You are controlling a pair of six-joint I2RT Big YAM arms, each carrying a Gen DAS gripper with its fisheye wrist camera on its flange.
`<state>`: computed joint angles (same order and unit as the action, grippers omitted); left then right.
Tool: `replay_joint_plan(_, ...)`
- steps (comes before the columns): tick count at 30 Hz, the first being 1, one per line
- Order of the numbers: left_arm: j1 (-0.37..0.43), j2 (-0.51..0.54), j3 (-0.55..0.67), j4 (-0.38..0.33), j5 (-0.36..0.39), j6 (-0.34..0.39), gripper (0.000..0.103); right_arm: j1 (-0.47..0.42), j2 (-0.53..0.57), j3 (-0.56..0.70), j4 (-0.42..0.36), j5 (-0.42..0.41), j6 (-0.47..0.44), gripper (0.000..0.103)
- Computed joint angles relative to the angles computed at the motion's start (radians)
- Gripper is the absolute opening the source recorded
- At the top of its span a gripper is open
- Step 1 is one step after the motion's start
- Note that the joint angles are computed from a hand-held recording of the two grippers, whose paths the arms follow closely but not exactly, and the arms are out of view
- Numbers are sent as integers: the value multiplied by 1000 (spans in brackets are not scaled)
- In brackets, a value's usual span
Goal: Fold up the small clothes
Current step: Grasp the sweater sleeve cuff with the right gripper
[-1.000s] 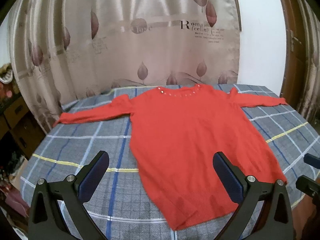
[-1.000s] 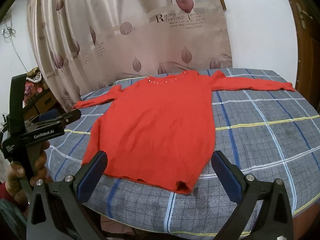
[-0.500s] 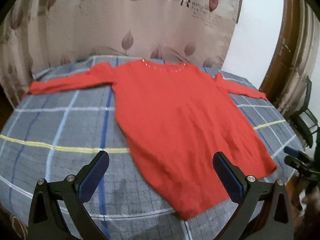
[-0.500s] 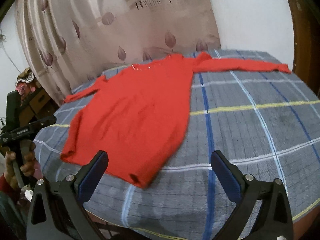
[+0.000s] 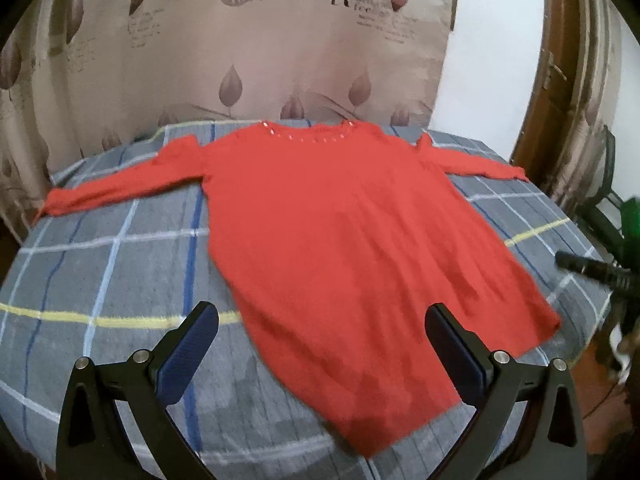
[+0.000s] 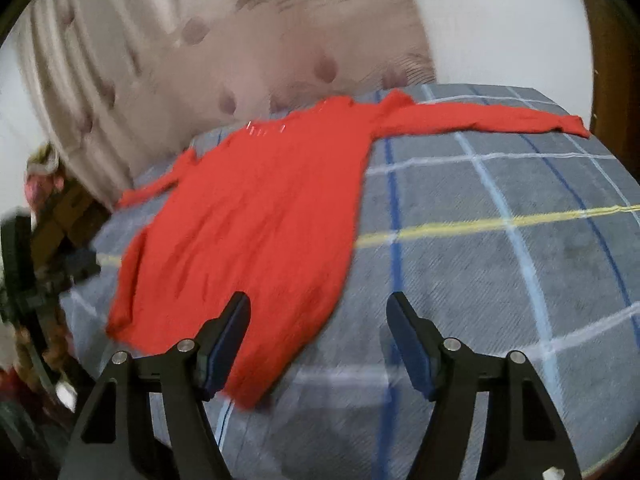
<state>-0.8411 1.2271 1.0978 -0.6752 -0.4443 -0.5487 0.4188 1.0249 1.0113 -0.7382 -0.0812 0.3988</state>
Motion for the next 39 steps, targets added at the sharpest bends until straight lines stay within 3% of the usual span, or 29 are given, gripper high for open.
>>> replay_joint_plan(4,42,20,12,22,4,-5,102,-184,68,49,57,-171,61,70)
replay_joint_plan(8,86,53,10,63,-38,-2,102,-351,188,134,106,-249,111,70)
replay_joint_plan(12,161,85,9,90,-37,-5,102,-528,350,230,160,-333,263,70)
replay_joint_plan(15,227,99,-6,131,-14,-45,102,-603,448,297,174,-360,342,70)
replay_joint_plan(22,350,104,-47,218,145,-216,102,-679,610,422,227,-373,481,67)
replay_joint_plan(30,355,136,-17,170,178,-231,102,-660,683,505,228,-314,444,68)
replay_joint_plan(32,352,146,-5,162,179,-224,102,-656,694,515,232,-294,449,60)
replay_joint_plan(33,351,148,-3,159,180,-221,102,-650,701,524,220,-268,445,45)
replay_joint_plan(34,350,151,0,157,179,-220,102,-649,709,534,203,-262,442,22)
replay_joint_plan(35,350,152,1,158,180,-219,102,-654,720,543,185,-268,445,11)
replay_joint_plan(36,351,153,1,161,182,-220,102,-662,732,546,170,-287,477,6)
replay_joint_plan(37,353,154,0,168,187,-220,102,-670,728,533,194,-302,502,7)
replay_joint_plan(39,358,153,-4,184,197,-220,102,-666,730,555,157,-284,493,8)
